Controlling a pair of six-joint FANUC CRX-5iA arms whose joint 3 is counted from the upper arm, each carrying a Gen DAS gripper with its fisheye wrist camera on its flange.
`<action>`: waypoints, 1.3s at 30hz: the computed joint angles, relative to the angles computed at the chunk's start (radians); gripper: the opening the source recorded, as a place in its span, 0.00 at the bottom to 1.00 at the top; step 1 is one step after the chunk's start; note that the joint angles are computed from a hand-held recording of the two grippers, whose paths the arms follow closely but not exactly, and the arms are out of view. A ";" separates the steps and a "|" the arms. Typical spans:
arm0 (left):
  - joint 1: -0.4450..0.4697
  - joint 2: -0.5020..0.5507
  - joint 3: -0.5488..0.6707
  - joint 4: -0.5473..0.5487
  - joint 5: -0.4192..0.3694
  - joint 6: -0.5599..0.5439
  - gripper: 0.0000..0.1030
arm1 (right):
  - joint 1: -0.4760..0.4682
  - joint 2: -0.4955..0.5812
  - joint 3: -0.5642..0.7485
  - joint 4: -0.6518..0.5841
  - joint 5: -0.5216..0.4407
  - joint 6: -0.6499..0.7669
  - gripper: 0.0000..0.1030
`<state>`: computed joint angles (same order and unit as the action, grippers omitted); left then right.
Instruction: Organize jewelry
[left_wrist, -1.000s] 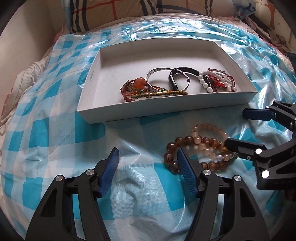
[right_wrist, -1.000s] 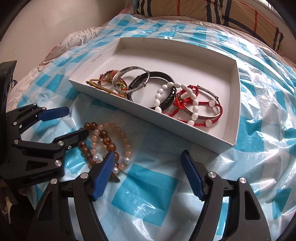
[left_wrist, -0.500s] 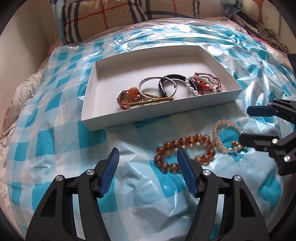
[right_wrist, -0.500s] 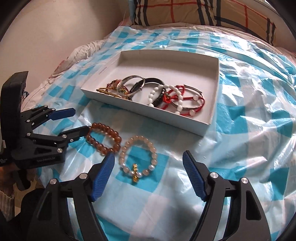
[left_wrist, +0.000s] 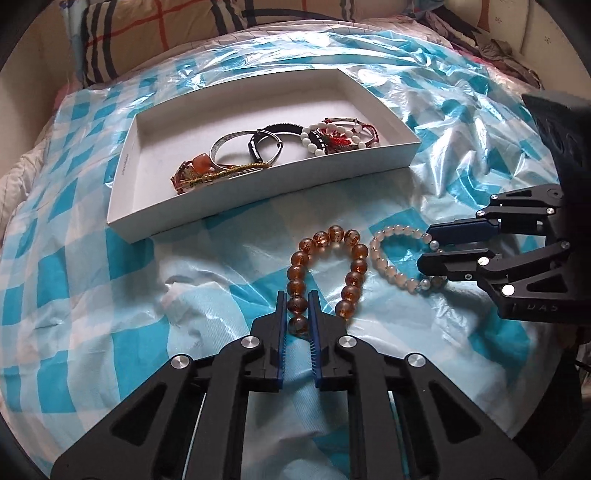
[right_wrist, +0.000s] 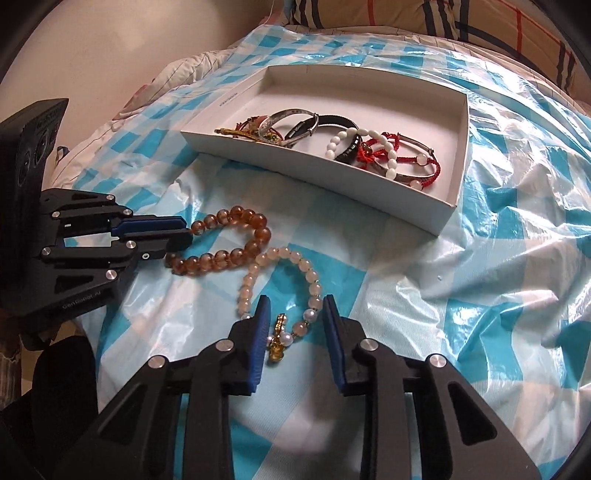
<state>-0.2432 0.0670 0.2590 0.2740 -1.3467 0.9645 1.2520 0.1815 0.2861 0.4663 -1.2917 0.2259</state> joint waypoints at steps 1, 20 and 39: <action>0.007 0.000 -0.001 0.014 -0.003 0.010 0.10 | -0.003 -0.008 -0.013 0.010 0.013 -0.019 0.37; 0.053 0.014 -0.027 0.154 -0.038 0.043 0.10 | -0.008 -0.105 -0.146 -0.015 0.219 -0.143 0.09; 0.162 -0.231 -0.337 0.389 0.262 0.190 0.10 | 0.019 -0.088 -0.106 0.053 0.184 -0.208 0.60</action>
<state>-0.0814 -0.1644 -0.0775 0.6633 -1.0851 1.1540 1.2706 0.0933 0.1806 0.5190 -1.1074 0.0176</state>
